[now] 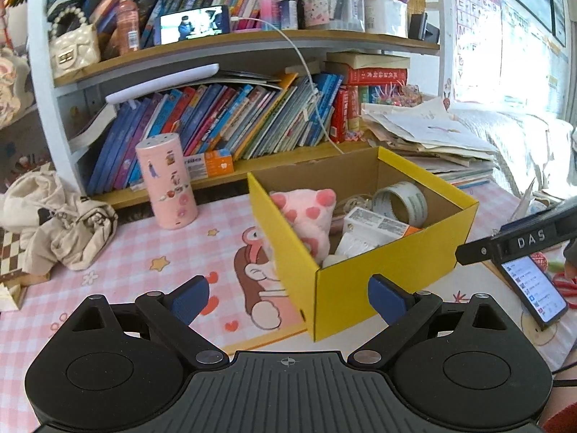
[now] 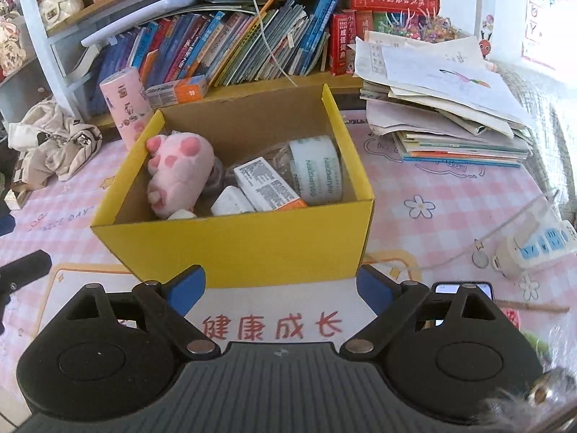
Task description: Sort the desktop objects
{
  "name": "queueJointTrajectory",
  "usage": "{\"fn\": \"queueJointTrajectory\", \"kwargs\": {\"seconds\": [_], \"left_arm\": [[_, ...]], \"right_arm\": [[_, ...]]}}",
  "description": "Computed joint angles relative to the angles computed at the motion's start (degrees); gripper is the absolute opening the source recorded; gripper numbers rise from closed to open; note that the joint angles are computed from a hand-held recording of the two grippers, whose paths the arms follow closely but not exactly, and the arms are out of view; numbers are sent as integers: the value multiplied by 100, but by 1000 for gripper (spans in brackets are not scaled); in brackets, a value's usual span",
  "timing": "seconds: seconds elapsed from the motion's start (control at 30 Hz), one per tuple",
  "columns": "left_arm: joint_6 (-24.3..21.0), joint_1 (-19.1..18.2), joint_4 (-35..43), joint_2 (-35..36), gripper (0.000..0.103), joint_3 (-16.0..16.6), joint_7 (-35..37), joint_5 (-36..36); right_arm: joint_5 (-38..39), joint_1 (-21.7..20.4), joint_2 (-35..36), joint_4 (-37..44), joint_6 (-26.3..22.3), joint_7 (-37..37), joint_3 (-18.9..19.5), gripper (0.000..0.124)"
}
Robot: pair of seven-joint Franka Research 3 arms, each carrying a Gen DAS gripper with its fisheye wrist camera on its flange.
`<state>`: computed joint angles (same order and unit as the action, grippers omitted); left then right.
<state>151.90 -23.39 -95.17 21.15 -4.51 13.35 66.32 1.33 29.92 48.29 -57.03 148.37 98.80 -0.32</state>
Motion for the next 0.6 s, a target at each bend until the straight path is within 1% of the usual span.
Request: {"fn": "queueJointTrajectory", "kwargs": {"seconds": [0.13,0.4,0.53,0.6], "left_arm": [[95,55,-351,-242,97,14,-266,127],[307,289,-925,-614,97,-130,-442,269],[415,388,-1168,-773,97,-194,-499,335],[453,434,-1270,-841,97,-223,-528,360]], "right_arm": [[-256,279,-333,-682,406,403,-260,92],[-849,737,-750,-1543,748,1286,-624,94],[-1209,961,-909,-1867,835,1802,-807,94],[-1343,1015,-970,-1976,857,1997,-828,94]]}}
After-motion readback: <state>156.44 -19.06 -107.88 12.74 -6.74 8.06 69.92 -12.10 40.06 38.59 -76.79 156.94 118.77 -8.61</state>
